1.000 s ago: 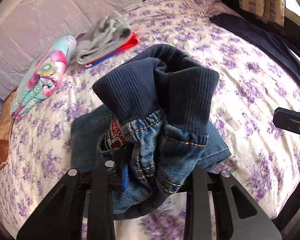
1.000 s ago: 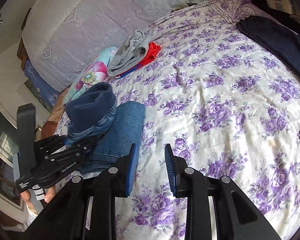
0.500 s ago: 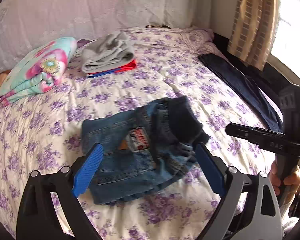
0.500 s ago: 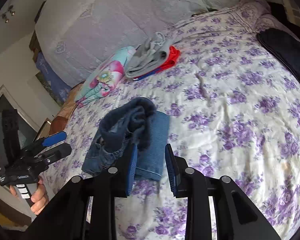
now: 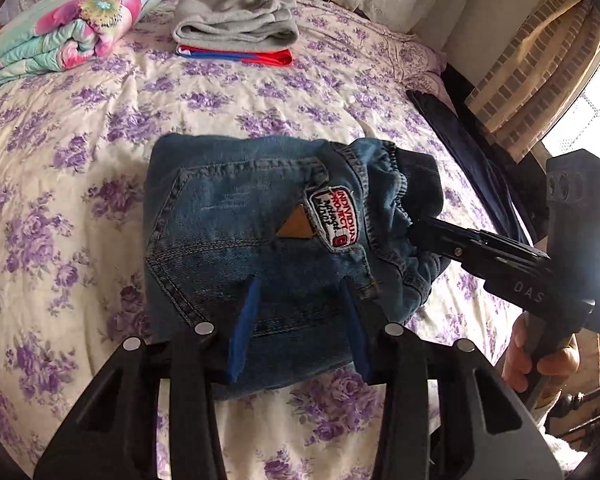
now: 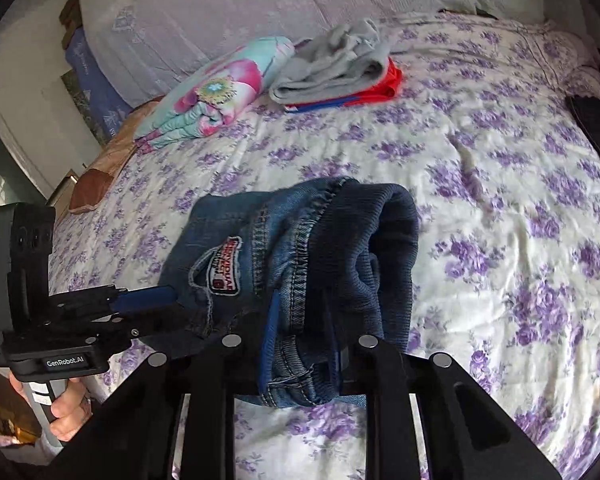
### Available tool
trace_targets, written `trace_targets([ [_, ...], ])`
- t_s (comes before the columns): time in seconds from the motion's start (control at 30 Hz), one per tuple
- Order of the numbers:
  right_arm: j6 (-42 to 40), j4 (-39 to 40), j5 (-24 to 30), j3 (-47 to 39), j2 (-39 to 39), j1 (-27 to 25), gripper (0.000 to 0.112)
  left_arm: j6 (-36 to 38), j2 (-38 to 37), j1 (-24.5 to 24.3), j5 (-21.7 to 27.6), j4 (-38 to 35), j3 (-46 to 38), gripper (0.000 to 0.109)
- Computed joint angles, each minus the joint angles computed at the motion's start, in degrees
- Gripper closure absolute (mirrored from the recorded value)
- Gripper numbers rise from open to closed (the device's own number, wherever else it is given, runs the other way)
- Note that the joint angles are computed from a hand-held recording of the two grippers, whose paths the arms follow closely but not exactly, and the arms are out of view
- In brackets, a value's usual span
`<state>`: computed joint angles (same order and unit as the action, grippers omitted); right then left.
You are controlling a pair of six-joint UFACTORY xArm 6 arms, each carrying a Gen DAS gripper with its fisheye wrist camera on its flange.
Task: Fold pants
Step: 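Grasp the folded jeans bundle with both tools from opposite sides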
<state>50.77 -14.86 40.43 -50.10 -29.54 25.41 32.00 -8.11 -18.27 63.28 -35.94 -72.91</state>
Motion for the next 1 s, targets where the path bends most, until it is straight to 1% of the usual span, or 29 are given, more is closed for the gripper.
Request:
trace_targets([
  [0.07, -0.70, 0.91, -2.28, 2.22, 0.18, -0.97, 0.093, 0.22, 1.69, -0.32, -1.11, -0.94, 0.18, 0.071],
  [0.1, -0.87, 0.61, -1.70, 1.77, 0.33, -0.77, 0.093, 0.60, 1.82, 0.00, -0.79, -1.74, -0.02, 0.071],
  [0.13, -1.64, 0.69, 0.66, -0.03, 0.99, -0.21, 0.092, 0.74, 1.76, 0.37, 0.19, -1.97, -0.48, 0.072],
  [0.2, -3.96, 1.68, 5.67, -5.06, 2.81, 0.83, 0.088, 1.55, 0.67, 1.67, 1.53, -2.78, -0.49, 0.073],
  [0.27, -5.56, 0.35, 7.94, -10.41, 4.87, 1.88, 0.087, 2.40, -1.22, 3.73, 1.81, -3.62, 0.29, 0.073],
  [0.3, -6.50, -1.04, 8.45, -13.36, 6.33, 2.53, 0.084, 2.77, -2.20, 4.92, 1.74, -4.18, 0.79, 0.073],
  [0.37, -10.45, -1.69, 9.15, -20.18, 11.30, 3.45, 0.079, 3.29, -3.17, 7.93, 3.90, -6.11, 0.78, 0.072],
  [0.43, -17.80, 3.59, 10.23, -28.46, 19.14, 3.22, 0.080, 3.50, -3.34, 10.26, 6.32, -7.82, 0.26, 0.072],
  [0.47, -21.17, 6.48, 11.53, -33.04, 23.70, 2.98, 0.082, 3.67, -3.52, 10.88, 6.84, -8.24, 0.22, 0.072],
  [0.5, -23.00, 6.97, 14.44, -38.42, 28.75, 3.01, 0.083, 3.72, -4.01, 10.97, 6.53, -7.93, 0.62, 0.072],
  [0.6, -23.17, 0.47, 26.12, -54.27, 42.40, 3.63, 0.083, 1.85, -4.78, 9.44, 3.77, -4.04, 1.89, 0.072],
  [0.67, -24.43, 0.64, 30.87, -60.31, 47.57, 2.95, 0.083, 0.77, -4.06, 8.02, 2.90, -1.90, 2.01, 0.072],
  [0.73, -25.82, 0.70, 34.55, -64.88, 51.21, 2.50, 0.077, -1.33, -3.55, 5.53, 0.08, 2.65, 3.11, 0.071],
  [0.77, -25.96, 0.40, 36.16, -66.84, 52.77, 2.34, 0.068, -2.53, -3.69, 4.05, -2.60, 5.31, 4.21, 0.070],
  [0.8, -26.11, -0.23, 37.18, -67.91, 53.82, 2.30, 0.060, -3.16, -4.09, 3.04, -4.84, 7.15, 5.31, 0.069],
  [0.87, -26.06, -1.94, 37.78, -68.19, 54.58, 2.42, 0.050, -4.34, -5.03, 1.44, -8.14, 10.15, 6.83, 0.068],
  [0.93, -26.27, -1.33, 37.78, -68.14, 54.36, 2.16, 0.050, -4.90, -5.02, 1.08, -8.48, 11.20, 6.79, 0.067],
  [1.0, -26.47, -0.44, 37.37, -66.69, 52.49, 2.12, 0.050, -3.82, -4.87, 2.09, -6.14, 9.56, 5.81, 0.067],
])
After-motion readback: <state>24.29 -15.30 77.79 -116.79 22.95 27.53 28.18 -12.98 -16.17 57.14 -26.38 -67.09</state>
